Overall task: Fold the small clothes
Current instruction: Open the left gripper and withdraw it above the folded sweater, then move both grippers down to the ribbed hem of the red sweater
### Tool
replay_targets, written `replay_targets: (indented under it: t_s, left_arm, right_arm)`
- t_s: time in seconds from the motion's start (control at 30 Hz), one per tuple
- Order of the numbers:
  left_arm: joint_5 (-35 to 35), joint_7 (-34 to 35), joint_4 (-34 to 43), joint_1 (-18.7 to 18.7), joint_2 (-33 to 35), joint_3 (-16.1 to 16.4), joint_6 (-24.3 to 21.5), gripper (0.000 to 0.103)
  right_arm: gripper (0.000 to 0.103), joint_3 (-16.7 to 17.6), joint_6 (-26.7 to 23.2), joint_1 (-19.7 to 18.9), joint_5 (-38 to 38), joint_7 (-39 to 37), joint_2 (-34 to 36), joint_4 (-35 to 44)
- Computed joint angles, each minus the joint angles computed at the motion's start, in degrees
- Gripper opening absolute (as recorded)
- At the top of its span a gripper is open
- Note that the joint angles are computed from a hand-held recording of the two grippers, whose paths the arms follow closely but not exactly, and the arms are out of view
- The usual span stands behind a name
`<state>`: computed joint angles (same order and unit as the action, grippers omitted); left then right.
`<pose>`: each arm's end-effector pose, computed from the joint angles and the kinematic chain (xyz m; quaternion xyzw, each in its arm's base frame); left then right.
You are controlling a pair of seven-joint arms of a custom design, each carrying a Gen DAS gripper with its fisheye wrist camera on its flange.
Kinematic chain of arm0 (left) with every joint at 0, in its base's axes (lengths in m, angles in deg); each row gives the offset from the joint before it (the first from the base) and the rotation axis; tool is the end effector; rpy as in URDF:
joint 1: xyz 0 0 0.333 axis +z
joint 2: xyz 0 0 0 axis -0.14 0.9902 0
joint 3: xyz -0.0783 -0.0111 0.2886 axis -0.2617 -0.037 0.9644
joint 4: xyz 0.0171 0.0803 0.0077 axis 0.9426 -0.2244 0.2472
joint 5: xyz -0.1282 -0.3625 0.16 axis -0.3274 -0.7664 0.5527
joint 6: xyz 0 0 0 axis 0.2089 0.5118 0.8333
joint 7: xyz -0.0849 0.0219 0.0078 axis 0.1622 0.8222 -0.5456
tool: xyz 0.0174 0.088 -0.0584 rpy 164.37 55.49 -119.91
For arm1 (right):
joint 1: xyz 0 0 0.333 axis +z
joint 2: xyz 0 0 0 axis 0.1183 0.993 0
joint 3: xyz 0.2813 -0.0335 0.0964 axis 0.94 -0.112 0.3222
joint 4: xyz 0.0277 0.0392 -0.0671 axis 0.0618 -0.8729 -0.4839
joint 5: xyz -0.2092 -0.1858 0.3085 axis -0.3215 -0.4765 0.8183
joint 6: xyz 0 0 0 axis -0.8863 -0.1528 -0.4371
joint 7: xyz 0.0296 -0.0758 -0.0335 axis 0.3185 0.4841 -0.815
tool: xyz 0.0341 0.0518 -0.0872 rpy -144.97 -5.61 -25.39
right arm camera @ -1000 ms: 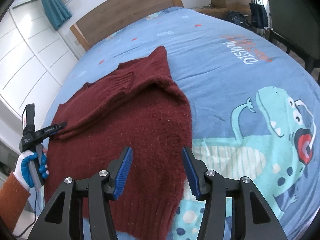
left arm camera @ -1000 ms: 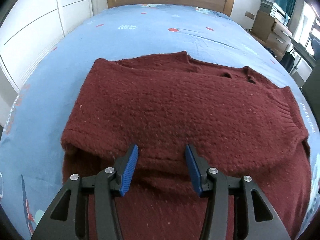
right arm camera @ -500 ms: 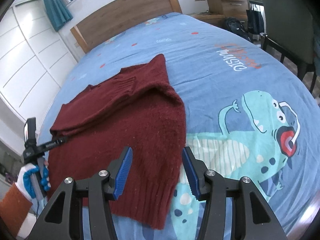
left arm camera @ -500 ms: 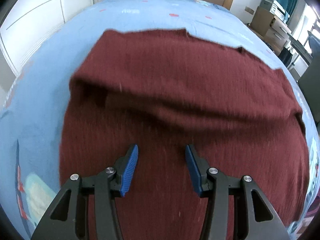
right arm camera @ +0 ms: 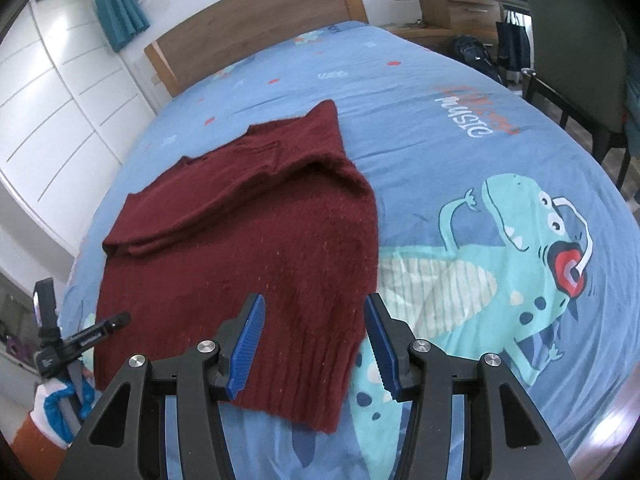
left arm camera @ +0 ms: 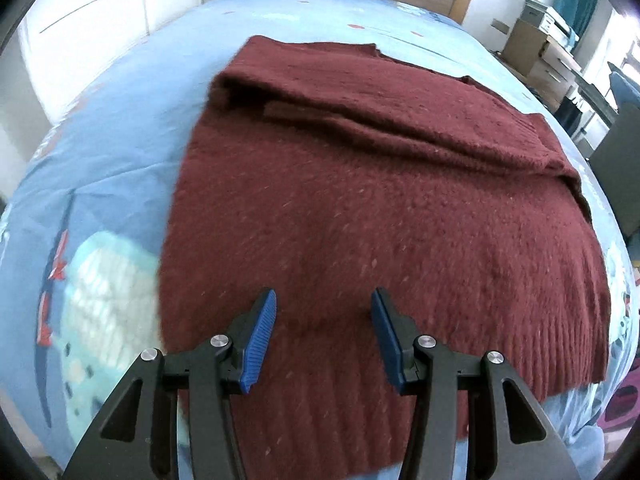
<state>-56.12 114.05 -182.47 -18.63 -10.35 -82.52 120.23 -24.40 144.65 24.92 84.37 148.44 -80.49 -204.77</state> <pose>0.4427 -0.1973 0.5290 -0.8330 0.4883 -0.1799 0.1879 0.5303 0.2433 0.5747 -0.7240 0.6056 -0.0936 0.3169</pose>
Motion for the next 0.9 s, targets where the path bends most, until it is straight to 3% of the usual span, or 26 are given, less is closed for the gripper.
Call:
replay_targets:
  t_s: [0.3,0.4,0.47,0.9]
  left_arm:
    - [2.21,-2.66,-0.79,-1.17,-4.89,-2.37,-8.35,0.050]
    - [2.78,-2.76,-1.35,-1.64,-5.92,-2.36,-9.20,0.053]
    - [3.23,-2.91,-1.54,-1.69,-6.27,-2.44,-9.87,0.064]
    - [2.09,-2.56,-3.66,-2.47,-6.86,-1.58,-10.62,0.064]
  right_arm:
    - [0.054,0.58,-2.24,0.04,-1.48,2.97,-1.18,-2.09]
    - [0.054,0.61,-2.49,-0.16,-1.96,4.50,-1.44,-2.65]
    - [0.054,0.58,-2.67,-0.27,-2.19,5.17,-1.46,-2.77]
    - [0.057,-0.07,-4.43,0.02,-0.30,5.11,1.20,-2.05]
